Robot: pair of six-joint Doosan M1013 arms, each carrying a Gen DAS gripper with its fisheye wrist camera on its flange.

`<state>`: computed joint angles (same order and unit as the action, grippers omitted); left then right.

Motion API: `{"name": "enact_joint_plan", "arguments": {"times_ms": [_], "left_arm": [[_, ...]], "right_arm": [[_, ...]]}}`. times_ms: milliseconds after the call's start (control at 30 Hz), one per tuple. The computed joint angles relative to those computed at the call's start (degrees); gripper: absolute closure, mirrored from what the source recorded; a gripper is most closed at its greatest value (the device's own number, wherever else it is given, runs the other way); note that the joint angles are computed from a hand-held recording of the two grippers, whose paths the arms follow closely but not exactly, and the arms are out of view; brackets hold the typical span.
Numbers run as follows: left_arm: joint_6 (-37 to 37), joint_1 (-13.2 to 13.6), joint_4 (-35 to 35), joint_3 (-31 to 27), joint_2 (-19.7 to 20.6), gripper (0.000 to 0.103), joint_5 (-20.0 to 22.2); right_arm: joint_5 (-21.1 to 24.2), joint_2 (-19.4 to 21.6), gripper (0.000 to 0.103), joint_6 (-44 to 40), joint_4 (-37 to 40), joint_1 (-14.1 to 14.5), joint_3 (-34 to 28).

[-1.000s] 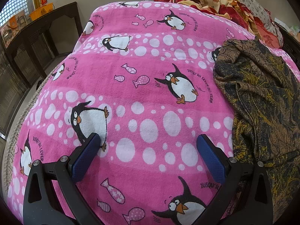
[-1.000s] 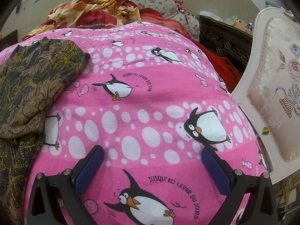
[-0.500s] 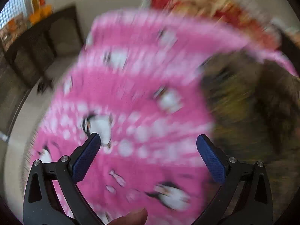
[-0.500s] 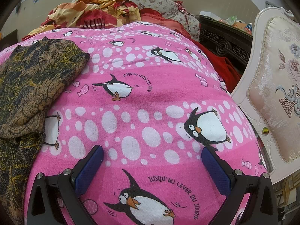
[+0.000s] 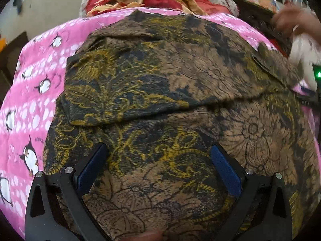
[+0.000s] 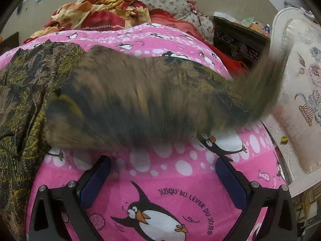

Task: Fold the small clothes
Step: 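Spread the floral shirt flat on the pink sheet by hand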

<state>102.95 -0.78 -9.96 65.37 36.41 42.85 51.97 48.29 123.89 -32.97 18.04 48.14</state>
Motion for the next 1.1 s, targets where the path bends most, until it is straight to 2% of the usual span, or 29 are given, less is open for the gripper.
{"name": "enact_joint_plan", "arguments": {"times_ms": [233,1100], "left_arm": [[0.51,0.11,-0.78,1.28,-0.54,0.0,-1.6],[0.72,0.18,-0.5,0.74,-0.2,0.0,-1.08]], "right_arm": [[-0.05,-0.09,0.0,0.03,-0.06,-0.04,0.14],[-0.18,-0.08,0.0,0.29,-0.24,0.0,0.18]]}}
